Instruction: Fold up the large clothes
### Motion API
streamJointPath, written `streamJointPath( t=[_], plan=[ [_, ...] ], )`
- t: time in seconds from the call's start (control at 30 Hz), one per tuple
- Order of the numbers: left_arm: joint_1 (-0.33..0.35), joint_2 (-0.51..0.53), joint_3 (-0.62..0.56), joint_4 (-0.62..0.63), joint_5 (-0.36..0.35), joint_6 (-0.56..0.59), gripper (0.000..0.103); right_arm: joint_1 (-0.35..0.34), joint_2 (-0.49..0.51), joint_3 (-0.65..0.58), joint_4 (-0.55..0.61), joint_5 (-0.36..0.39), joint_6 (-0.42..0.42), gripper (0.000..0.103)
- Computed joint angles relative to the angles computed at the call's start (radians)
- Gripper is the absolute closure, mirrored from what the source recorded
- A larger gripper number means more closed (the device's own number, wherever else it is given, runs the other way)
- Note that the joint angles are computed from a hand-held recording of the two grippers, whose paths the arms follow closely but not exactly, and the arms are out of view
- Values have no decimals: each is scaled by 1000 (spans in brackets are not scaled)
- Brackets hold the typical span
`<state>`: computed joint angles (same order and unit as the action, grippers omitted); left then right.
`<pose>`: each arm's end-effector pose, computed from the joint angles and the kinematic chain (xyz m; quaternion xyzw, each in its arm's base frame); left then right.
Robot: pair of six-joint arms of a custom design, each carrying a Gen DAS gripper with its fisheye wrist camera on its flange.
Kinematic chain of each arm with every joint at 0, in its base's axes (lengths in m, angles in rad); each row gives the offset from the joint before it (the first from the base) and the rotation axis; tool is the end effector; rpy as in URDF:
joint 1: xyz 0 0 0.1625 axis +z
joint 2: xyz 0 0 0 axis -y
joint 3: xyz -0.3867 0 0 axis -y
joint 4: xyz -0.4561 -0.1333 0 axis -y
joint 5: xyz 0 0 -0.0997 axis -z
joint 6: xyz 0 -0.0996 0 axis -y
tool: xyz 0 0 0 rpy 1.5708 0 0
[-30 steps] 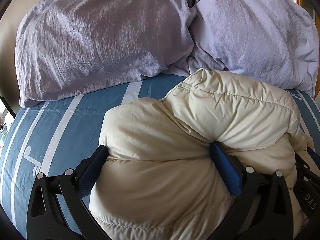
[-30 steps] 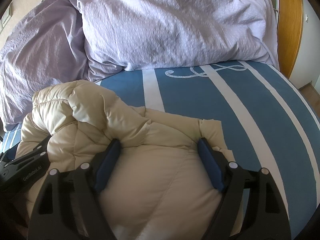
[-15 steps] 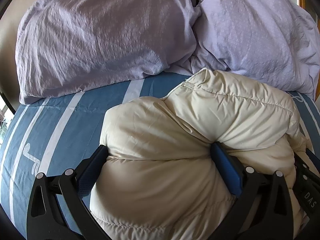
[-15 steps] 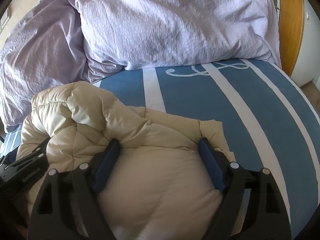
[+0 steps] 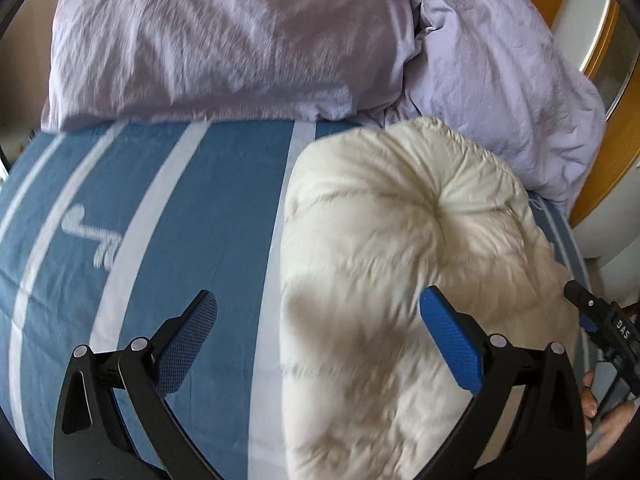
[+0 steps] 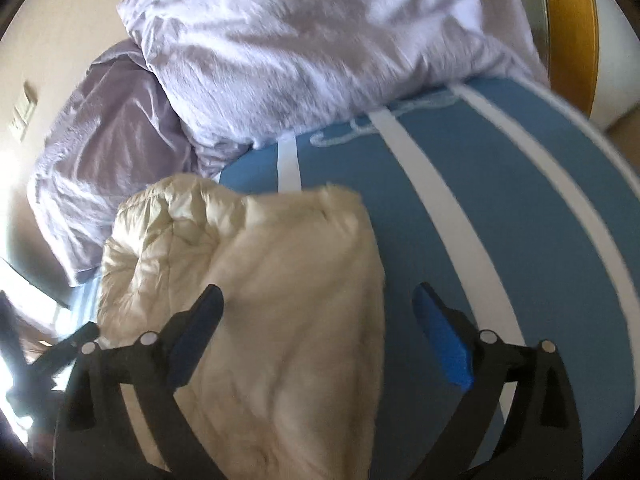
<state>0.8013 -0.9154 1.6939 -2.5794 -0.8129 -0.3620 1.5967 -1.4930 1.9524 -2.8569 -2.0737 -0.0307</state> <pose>-0.3240 -0.6245 0.1011 0.1452 0.9124 -0.2870 0.2531 0.1000 -0.5682 0.3600 -0.0748 -0.8895 0.3885 0.2288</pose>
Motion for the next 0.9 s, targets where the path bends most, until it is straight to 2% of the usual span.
streamJointPath(
  t=[0.17,0.27,0.47,0.63,0.8,0.9],
  plan=[
    [12,-40,56,-8,-52,-3,1,-26,-65,34,123,97,25,8],
    [23,-54,69,-1,-97,-21,1,-63,-93,44,194,204,72,7],
    [39,-60,73,1,-170,-39,1,-111,-107,59,225,330,114,6],
    [52,-57,69,-6,-214,-54,1,-112,-100,51,231,349,91,5],
    [76,-53,67,-31,-290,-79,1,-116,-89,41,241,379,65,5],
    [88,-50,67,-53,-343,-94,7,-119,-84,41,239,400,48,6]
  ],
)
